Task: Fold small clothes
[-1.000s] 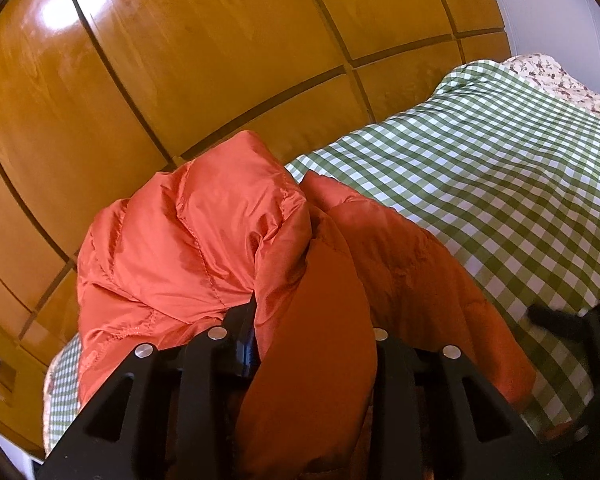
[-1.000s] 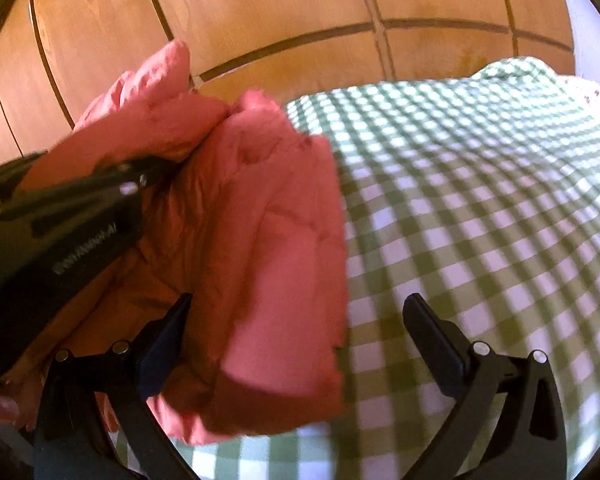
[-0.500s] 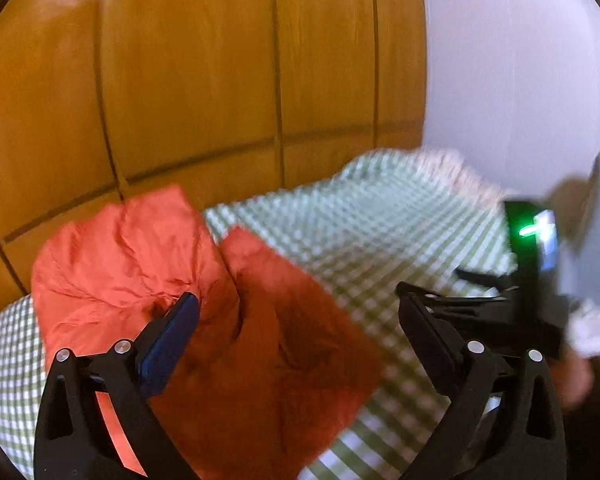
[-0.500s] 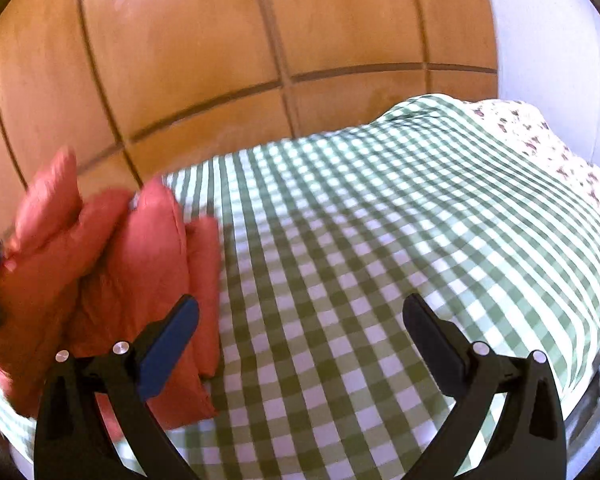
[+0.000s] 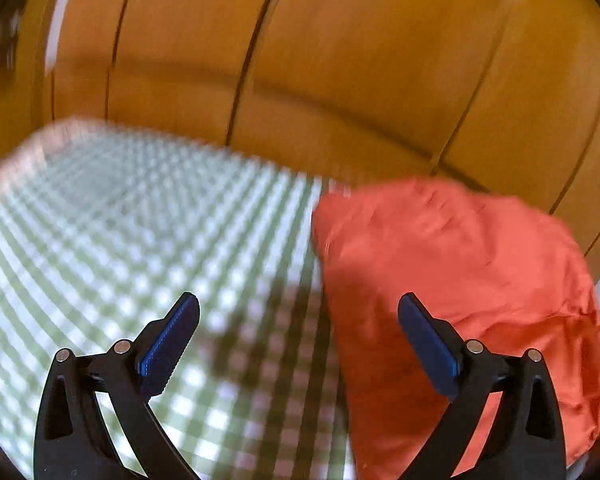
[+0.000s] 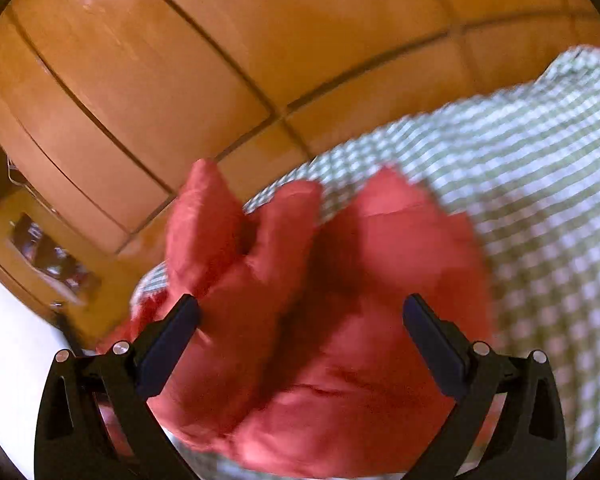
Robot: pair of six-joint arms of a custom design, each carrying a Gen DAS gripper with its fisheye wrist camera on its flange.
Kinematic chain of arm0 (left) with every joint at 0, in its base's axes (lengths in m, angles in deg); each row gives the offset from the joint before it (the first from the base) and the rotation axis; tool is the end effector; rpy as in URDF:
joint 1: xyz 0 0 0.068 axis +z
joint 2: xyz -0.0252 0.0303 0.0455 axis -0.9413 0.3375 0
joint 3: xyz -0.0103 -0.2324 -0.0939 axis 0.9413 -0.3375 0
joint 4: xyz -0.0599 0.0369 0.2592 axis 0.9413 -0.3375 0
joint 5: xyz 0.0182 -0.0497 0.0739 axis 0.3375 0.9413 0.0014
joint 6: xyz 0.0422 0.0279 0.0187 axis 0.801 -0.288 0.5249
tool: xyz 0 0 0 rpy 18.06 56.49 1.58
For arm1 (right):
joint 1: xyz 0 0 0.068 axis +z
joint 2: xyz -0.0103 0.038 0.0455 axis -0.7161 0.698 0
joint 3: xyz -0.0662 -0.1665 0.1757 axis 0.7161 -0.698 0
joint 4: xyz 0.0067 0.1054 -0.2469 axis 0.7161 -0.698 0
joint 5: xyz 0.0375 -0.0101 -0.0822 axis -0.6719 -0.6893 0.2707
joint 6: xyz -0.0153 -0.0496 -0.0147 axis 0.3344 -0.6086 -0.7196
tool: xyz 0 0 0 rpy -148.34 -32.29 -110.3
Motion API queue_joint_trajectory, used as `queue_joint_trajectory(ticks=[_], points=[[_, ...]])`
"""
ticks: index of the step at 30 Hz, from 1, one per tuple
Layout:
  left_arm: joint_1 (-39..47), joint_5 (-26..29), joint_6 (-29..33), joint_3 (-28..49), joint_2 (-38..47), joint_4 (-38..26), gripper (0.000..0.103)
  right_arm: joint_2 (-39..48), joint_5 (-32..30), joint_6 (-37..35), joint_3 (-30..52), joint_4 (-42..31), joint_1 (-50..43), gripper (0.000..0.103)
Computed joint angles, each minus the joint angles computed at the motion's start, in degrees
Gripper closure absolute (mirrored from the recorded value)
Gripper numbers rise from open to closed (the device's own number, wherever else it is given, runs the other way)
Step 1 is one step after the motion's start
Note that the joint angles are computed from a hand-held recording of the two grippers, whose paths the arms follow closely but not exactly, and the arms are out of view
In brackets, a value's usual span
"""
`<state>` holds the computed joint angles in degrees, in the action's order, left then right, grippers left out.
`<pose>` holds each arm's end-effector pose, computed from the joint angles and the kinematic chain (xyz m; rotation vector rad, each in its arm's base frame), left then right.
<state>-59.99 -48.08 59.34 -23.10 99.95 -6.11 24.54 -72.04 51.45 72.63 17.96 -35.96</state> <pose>0.2568 0.0403 0.1264 -0.4794 2.2038 -0.2847 0.2536 0.0620 0.1699 -0.0046 2.3102 0.9095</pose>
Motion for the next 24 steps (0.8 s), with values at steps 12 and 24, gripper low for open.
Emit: queue_joint_trajectory(ticks=[12,24], points=[[-12.2,0.2,-7.2,-6.0,4.4,17.1,0.004,17.8,17.2,-6.1,23.4,-17.5,15.0,0.019],[-35.1,-13.9,4.1,4.6,4.2,9.1,0.004,-18.9,9.3,-12.9,-5.7,-9.5,-0.3,0.074]])
